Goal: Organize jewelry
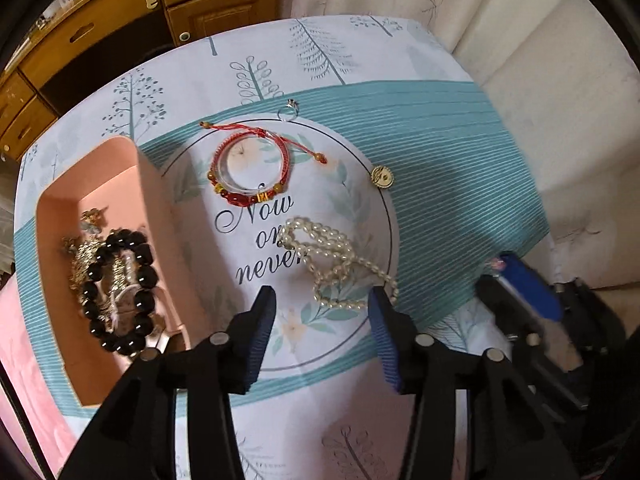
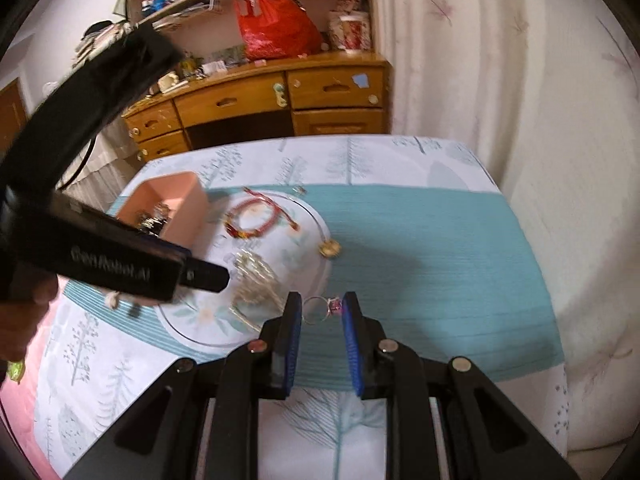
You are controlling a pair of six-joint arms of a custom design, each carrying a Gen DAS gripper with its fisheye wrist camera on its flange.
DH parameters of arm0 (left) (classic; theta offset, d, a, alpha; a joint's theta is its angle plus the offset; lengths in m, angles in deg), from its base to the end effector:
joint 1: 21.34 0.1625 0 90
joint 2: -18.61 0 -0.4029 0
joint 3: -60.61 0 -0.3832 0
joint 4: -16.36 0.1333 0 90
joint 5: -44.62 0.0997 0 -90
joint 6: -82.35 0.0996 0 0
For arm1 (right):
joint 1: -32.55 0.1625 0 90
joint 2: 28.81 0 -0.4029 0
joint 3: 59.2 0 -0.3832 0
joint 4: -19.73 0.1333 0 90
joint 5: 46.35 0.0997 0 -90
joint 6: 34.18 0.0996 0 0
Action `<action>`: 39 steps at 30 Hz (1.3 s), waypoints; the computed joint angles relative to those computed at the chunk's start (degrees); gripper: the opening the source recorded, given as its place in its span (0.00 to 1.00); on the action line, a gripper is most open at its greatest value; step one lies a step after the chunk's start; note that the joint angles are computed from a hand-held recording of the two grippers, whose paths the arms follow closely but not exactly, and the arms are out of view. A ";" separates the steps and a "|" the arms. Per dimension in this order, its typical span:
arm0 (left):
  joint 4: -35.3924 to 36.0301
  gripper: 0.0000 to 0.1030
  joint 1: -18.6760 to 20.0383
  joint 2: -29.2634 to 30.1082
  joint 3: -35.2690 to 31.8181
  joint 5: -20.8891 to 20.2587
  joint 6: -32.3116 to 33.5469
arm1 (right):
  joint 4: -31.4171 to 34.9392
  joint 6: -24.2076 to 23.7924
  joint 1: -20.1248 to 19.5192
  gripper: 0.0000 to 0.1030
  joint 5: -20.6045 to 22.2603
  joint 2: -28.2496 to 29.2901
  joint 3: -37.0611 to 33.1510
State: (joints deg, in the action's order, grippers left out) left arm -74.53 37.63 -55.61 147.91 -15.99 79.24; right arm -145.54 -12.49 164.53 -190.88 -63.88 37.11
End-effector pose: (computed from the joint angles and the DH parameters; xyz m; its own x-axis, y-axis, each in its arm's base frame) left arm -0.1336 -0.5754 0.3576 -0.7195 0.4917 -0.4904 0.4655 0.8655 0.1848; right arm 0.4567 -0.4296 0.0262 -0.7634 0.0423 0.6446 -0.3947 0.7593 -0.5173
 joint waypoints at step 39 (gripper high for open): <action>-2.59 0.04 -3.47 1.18 -3.14 -1.74 -0.48 | -5.17 -4.89 -3.18 0.20 6.05 -3.58 5.25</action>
State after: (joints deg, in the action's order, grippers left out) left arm -77.11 34.16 -54.43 144.76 -17.73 78.75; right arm -150.72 -17.38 161.35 -184.84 -67.45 42.35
